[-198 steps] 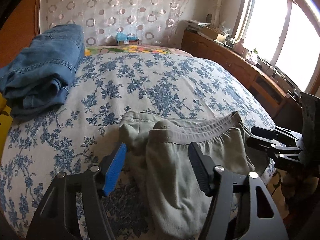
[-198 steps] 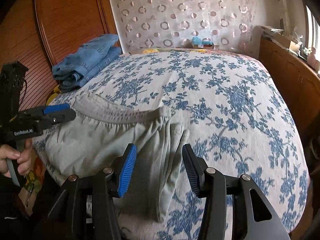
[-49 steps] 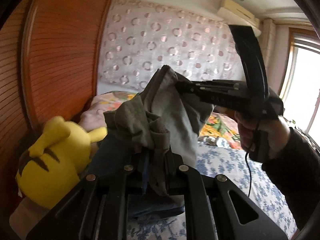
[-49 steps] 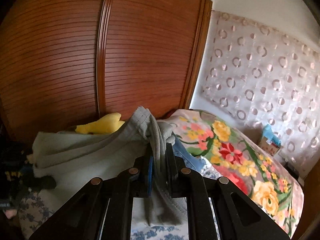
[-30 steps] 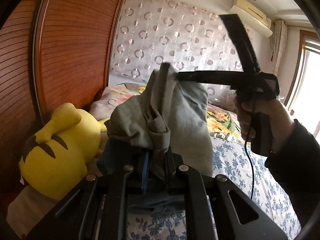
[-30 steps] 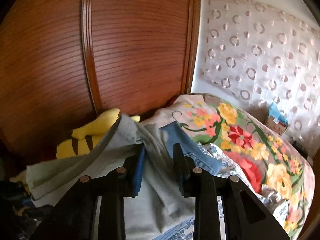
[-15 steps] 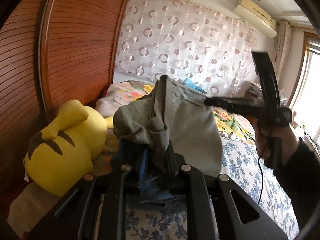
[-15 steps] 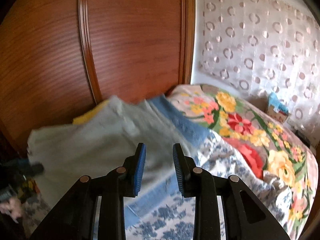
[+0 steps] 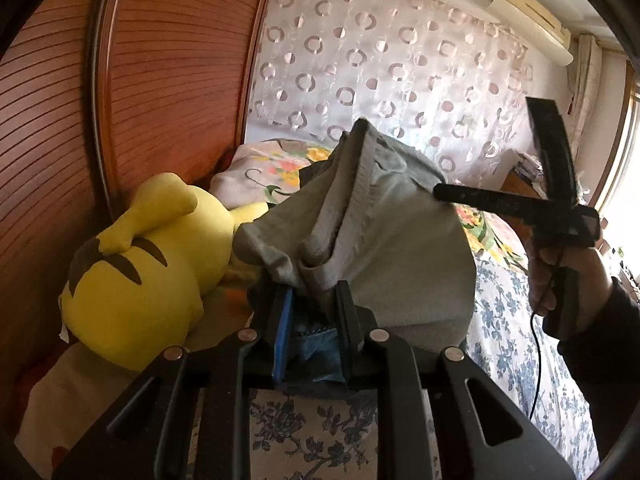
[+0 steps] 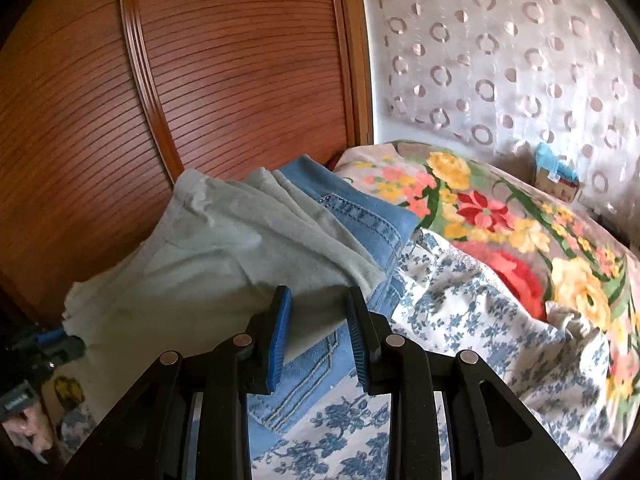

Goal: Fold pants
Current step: 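Lower the held pants onto the folded blue jeans stack with both grippers, then open both grippers and release the pants on the jeans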

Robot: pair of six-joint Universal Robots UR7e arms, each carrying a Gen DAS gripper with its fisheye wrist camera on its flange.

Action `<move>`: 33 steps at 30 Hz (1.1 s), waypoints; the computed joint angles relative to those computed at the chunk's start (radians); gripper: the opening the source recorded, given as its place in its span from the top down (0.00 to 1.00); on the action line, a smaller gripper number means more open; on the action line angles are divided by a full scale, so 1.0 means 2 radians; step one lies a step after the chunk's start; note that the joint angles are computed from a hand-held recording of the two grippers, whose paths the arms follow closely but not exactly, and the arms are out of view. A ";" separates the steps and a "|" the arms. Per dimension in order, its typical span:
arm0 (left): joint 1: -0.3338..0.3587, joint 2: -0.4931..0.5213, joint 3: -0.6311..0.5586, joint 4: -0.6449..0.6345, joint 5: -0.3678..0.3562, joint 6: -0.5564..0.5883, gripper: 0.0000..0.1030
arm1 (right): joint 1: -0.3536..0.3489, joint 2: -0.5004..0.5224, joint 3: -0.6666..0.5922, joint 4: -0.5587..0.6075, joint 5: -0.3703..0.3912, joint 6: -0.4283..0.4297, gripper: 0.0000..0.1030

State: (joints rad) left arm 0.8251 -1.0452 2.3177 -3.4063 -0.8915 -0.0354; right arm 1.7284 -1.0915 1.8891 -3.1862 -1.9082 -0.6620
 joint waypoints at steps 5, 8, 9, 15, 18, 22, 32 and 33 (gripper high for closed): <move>-0.015 -0.011 0.011 0.002 0.012 0.002 0.79 | 0.009 -0.020 0.033 -0.021 0.003 0.005 0.72; -0.025 -0.022 0.020 0.010 0.021 0.004 0.79 | 0.013 -0.036 0.060 -0.036 0.011 0.015 0.72; -0.029 -0.028 0.023 0.015 0.023 0.003 0.79 | 0.014 -0.040 0.069 -0.043 0.012 0.015 0.72; -0.049 -0.054 0.045 0.034 0.041 -0.002 0.79 | 0.022 -0.064 0.130 -0.091 0.014 0.026 0.72; -0.058 -0.066 0.056 0.044 0.046 -0.007 0.79 | 0.028 -0.074 0.158 -0.116 0.008 0.027 0.72; -0.078 -0.082 0.071 0.059 0.053 -0.015 0.79 | 0.037 -0.091 0.189 -0.134 0.002 0.036 0.72; -0.120 -0.117 0.107 0.087 0.046 -0.034 0.47 | 0.074 -0.117 0.265 -0.216 -0.036 0.041 0.72; -0.124 -0.121 0.110 0.092 0.043 -0.037 0.37 | 0.075 -0.119 0.272 -0.223 -0.038 0.041 0.72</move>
